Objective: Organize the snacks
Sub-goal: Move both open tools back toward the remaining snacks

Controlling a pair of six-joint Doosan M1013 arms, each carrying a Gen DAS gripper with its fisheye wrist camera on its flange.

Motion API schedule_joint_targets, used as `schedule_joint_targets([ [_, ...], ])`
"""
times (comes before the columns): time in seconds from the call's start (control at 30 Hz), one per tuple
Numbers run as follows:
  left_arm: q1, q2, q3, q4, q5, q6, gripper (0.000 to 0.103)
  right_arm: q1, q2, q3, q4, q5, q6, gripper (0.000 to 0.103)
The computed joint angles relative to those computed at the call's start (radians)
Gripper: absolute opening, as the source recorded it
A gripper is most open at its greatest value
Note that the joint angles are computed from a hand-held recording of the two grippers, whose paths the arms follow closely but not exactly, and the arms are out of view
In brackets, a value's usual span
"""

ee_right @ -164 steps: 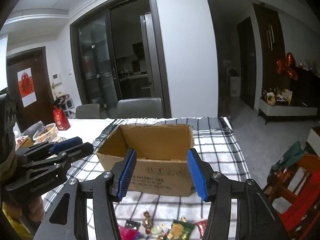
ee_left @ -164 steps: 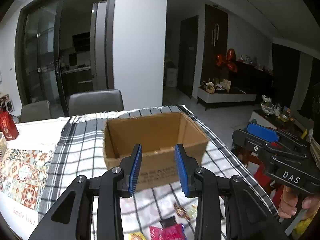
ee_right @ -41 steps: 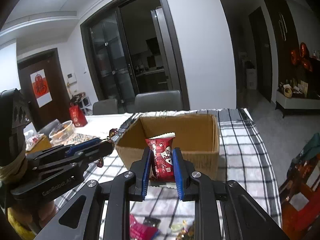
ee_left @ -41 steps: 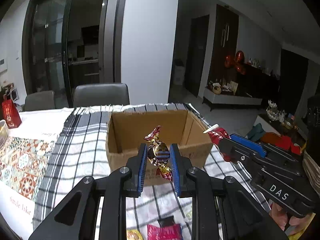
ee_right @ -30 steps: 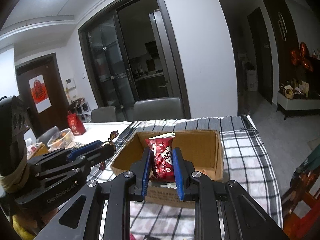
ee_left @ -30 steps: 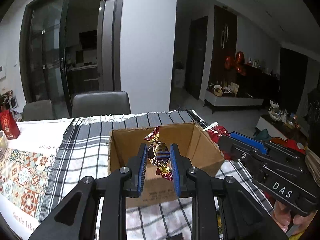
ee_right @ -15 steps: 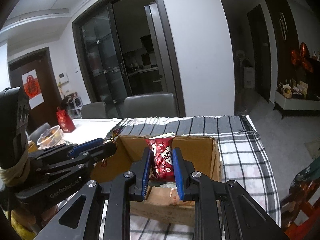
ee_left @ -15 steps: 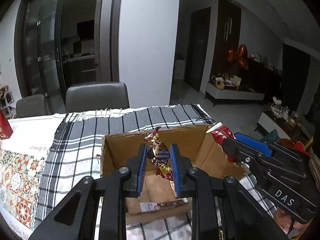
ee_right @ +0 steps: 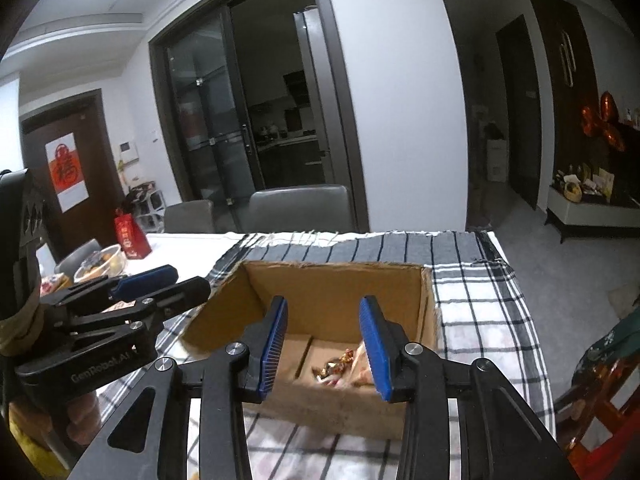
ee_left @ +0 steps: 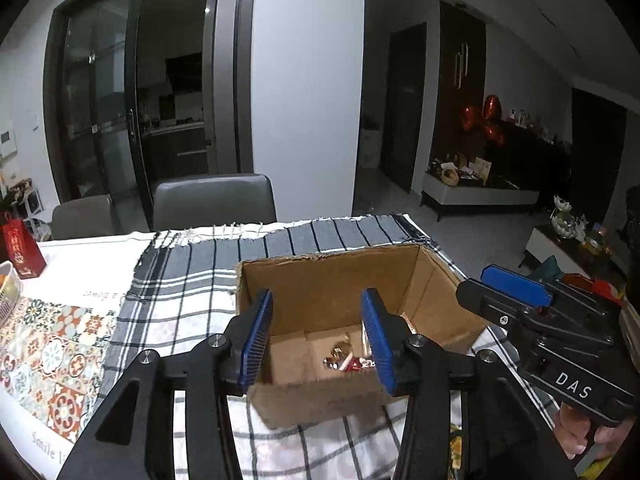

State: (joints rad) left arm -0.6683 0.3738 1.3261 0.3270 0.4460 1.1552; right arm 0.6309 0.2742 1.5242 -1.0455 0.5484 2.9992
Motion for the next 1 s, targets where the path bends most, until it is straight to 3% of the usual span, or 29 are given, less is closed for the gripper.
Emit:
schedule_joint_targets([
  [0.1, -0.005, -0.031, 0.039, 0.047, -0.010, -0.042, 0.046, 0.013, -0.012, 0.013, -0.009, -0.008, 0.010, 0.044],
  [0.27, -0.015, -0.078, 0.097, 0.128, -0.028, -0.116, 0.047, 0.042, -0.032, 0.034, -0.046, -0.013, 0.041, 0.044],
  [0.37, -0.018, -0.106, 0.131, 0.143, -0.037, -0.132, 0.050, 0.060, -0.041, 0.044, -0.071, -0.012, 0.058, 0.052],
  [0.47, -0.024, -0.134, 0.167, 0.200, -0.042, -0.190, 0.052, 0.081, -0.049, 0.054, -0.100, -0.002, 0.077, 0.054],
  [0.53, -0.030, -0.153, 0.194, 0.248, -0.045, -0.242, 0.056, 0.093, -0.053, 0.061, -0.090, -0.003, 0.066, 0.054],
  [0.63, -0.039, -0.177, 0.229, 0.300, -0.039, -0.296, 0.058, 0.107, -0.057, 0.068, -0.079, 0.001, 0.051, 0.063],
  [1.0, -0.061, -0.236, 0.337, 0.420, -0.015, -0.413, 0.063, 0.146, -0.053, 0.087, -0.026, 0.039, -0.066, 0.068],
])
